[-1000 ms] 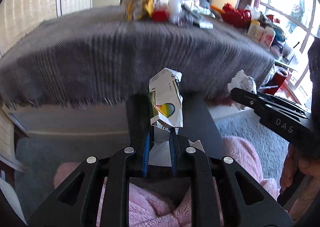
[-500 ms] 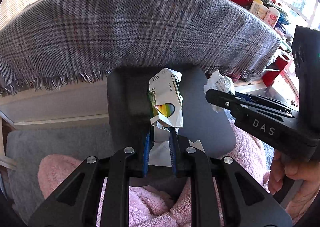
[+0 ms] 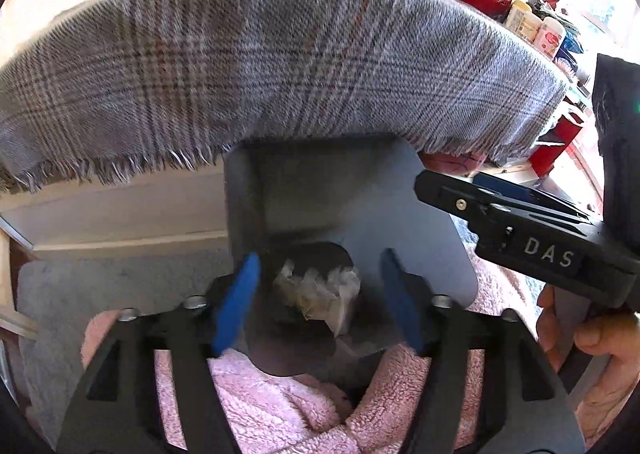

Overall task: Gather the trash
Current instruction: 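Lower both held items into the dark bin and open both grippers, then raise both grippers back toward the trash pile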

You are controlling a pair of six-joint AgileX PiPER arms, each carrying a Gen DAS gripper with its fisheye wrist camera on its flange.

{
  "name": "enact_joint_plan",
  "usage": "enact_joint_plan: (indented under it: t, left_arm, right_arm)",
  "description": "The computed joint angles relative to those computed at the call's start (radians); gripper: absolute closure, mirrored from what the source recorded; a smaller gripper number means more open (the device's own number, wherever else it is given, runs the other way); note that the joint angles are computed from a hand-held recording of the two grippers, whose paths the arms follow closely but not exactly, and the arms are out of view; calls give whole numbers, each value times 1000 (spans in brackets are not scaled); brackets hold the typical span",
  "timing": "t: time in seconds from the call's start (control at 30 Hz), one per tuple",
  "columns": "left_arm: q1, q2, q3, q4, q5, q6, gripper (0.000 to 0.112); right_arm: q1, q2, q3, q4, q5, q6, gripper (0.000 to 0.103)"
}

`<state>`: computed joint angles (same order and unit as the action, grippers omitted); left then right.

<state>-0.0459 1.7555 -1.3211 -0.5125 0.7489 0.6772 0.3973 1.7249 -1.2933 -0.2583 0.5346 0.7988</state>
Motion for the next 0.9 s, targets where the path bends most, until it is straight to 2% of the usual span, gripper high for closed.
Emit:
enact_joint_plan:
  t: [0.1,0.27,0.5,0.7,0.9]
  left_arm:
    - [1,-19,0,11,-8,-5,34]
    - [-10,-46,8,69,-49,-36,18]
    - [-9,-53,-17,136,-68,-70,17]
    - [22,-48,-40,127,-66,-57,17]
    - [66,-33,-101,90,-30,-30,17]
  right_arm:
    - [5,-10,-2,-42,18,42,4]
    - [0,-29,3,-91,43,81,4]
    - [-10,-82,27,-112,43,94,4]
    - [1,-94,3,-132,62,111,4]
    - [-9,-101,-33,-160,85,117,4]
